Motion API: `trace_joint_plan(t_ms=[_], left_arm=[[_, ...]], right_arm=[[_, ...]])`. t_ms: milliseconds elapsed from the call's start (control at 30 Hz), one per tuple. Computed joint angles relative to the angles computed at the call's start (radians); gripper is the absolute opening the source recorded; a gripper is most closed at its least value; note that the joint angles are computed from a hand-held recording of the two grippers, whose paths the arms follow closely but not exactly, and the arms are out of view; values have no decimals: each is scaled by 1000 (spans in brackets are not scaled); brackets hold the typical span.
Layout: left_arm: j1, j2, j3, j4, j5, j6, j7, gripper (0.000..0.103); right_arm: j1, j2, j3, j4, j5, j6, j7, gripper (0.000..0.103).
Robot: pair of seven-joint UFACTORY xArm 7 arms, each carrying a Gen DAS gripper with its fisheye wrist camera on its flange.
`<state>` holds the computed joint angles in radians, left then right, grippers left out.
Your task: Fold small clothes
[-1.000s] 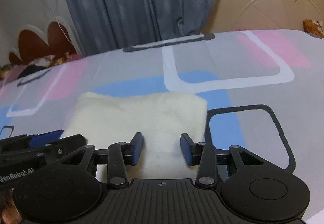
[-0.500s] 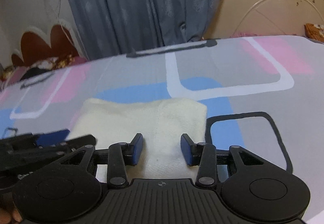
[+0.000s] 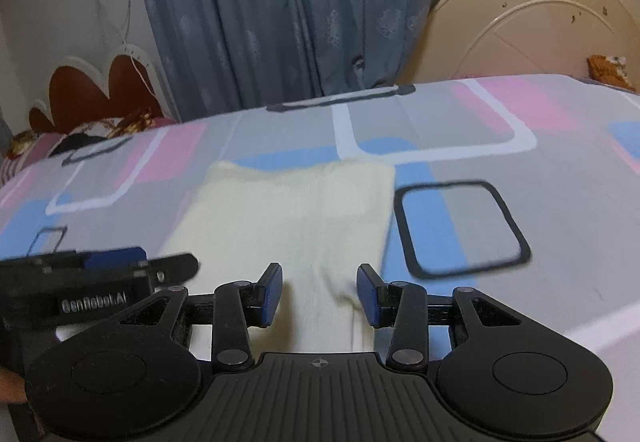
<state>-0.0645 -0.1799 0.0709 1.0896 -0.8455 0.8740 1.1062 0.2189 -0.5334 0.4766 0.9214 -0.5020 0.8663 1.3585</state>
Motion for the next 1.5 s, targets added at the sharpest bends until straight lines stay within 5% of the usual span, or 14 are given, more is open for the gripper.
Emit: trace_joint_plan(t_ms=[400,533,833,933,1033,1500], left_arm=[[39,-30,29,-38,56,160,28,66],[42,-43,33,-52,62,172,55,66],[67,-19,46,22,56,240,-42,76],[72,-7,41,49,35,231,-71,77],[69,7,24,67,30,175,-95,77],[55,135,-43,146,30,158,-194,77]], right_arm=[[92,-27,66,-7,107,159,111,41],[98,-4,89,16,97,227,154,32],[129,-4,75,60,83,265,162,32],[128,-20,42,52,79,220,143,39],[105,-29,4,37,66,160,101,68],[-2,-17,-153,-93,159,-151,-63,77]])
